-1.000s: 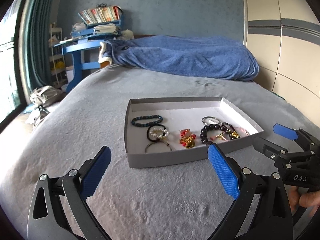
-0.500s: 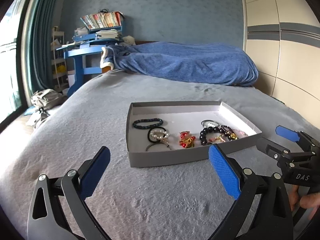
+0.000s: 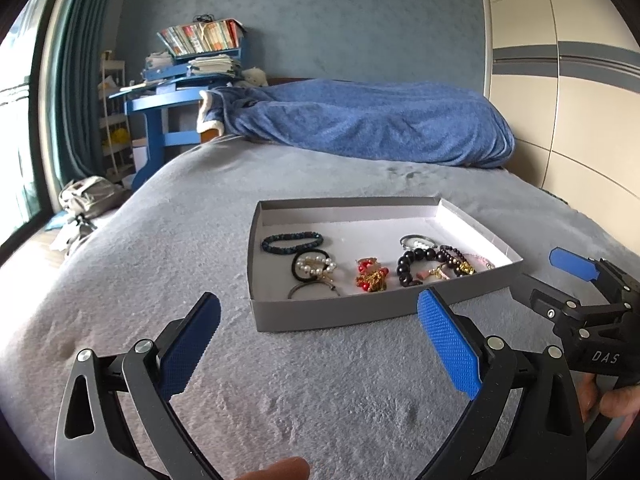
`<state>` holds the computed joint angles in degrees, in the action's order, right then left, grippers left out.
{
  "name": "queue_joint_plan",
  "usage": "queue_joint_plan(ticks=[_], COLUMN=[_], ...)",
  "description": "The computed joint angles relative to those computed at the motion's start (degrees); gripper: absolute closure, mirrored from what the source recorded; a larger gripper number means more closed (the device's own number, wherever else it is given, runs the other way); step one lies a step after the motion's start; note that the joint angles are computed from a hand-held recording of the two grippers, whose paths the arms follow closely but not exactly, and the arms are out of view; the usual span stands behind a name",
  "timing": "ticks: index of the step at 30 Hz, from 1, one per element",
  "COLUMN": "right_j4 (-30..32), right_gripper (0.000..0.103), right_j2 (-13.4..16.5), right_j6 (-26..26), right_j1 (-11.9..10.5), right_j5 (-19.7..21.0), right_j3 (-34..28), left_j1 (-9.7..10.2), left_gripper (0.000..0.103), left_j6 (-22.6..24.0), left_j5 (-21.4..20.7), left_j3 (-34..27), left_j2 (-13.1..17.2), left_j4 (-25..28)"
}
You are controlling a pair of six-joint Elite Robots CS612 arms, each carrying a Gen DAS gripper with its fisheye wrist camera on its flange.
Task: Organize jewelry
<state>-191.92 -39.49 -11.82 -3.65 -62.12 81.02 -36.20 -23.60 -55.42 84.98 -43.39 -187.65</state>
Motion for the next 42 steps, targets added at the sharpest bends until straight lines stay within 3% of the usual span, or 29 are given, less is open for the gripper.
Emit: queue_joint_plan(ticks=[42], right_j4=[0.99], right_gripper=[0.006], right_j2=[0.13], right_j6=[-0.04], right_j1=[-0.01], right_j5=[0.12], right_j3=[-0.37], left_j1=[0.17], left_gripper=[0.005], left_j6=[0.29], left_j5=[-1.16], left_j3=[-0.36], left_j2=[0.31], left_j4=[0.77])
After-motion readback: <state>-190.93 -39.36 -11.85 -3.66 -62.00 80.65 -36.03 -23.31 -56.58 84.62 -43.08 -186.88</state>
